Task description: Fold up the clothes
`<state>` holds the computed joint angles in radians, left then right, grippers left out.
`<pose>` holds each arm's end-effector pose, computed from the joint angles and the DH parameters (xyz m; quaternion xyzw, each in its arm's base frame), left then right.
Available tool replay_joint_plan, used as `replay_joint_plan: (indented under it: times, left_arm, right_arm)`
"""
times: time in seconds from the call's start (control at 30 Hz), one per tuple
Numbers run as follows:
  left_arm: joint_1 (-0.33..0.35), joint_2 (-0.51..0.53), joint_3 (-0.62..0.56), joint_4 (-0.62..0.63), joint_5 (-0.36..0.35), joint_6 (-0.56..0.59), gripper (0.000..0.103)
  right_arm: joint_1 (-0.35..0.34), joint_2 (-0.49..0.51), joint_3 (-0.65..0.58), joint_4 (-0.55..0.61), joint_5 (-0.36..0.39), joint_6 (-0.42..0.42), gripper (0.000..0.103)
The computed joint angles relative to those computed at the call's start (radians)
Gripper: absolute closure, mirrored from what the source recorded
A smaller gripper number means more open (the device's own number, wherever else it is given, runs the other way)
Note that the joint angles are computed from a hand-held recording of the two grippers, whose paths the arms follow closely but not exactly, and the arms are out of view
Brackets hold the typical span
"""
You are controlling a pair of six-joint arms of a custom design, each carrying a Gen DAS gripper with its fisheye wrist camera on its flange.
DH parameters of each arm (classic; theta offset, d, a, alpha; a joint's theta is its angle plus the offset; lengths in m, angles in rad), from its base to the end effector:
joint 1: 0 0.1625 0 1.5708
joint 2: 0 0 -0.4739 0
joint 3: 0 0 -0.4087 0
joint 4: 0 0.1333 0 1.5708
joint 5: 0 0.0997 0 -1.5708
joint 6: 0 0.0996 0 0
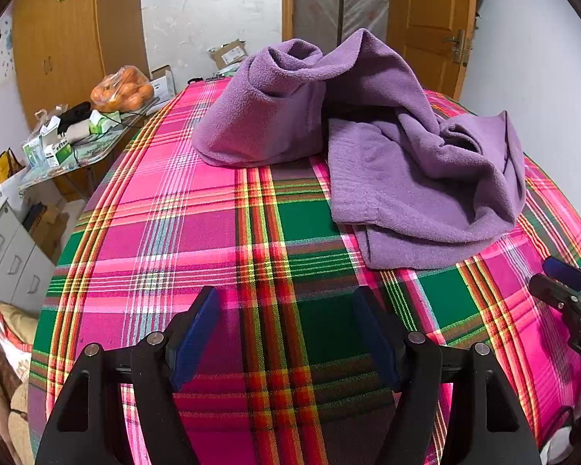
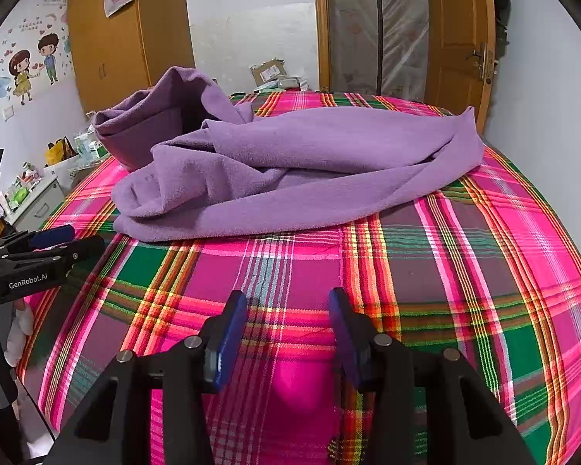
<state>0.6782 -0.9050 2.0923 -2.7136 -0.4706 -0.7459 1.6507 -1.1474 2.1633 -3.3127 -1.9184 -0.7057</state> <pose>-0.2837 -0.5138 0.1066 0.0741 0.8491 -0.3689 0.3707 0.1427 -0.5371 0.2433 0.2957 -0.8741 0.2830 0.2615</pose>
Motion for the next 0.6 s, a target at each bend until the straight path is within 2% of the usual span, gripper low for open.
replay_joint_plan:
  times: [0.6]
  left_arm:
    - [0.005, -0.008, -0.011, 0.029, -0.017, -0.011, 0.030]
  right_arm:
    - [-0.014, -0.012, 0.008, 0.002, 0.019, -0.004, 0.058]
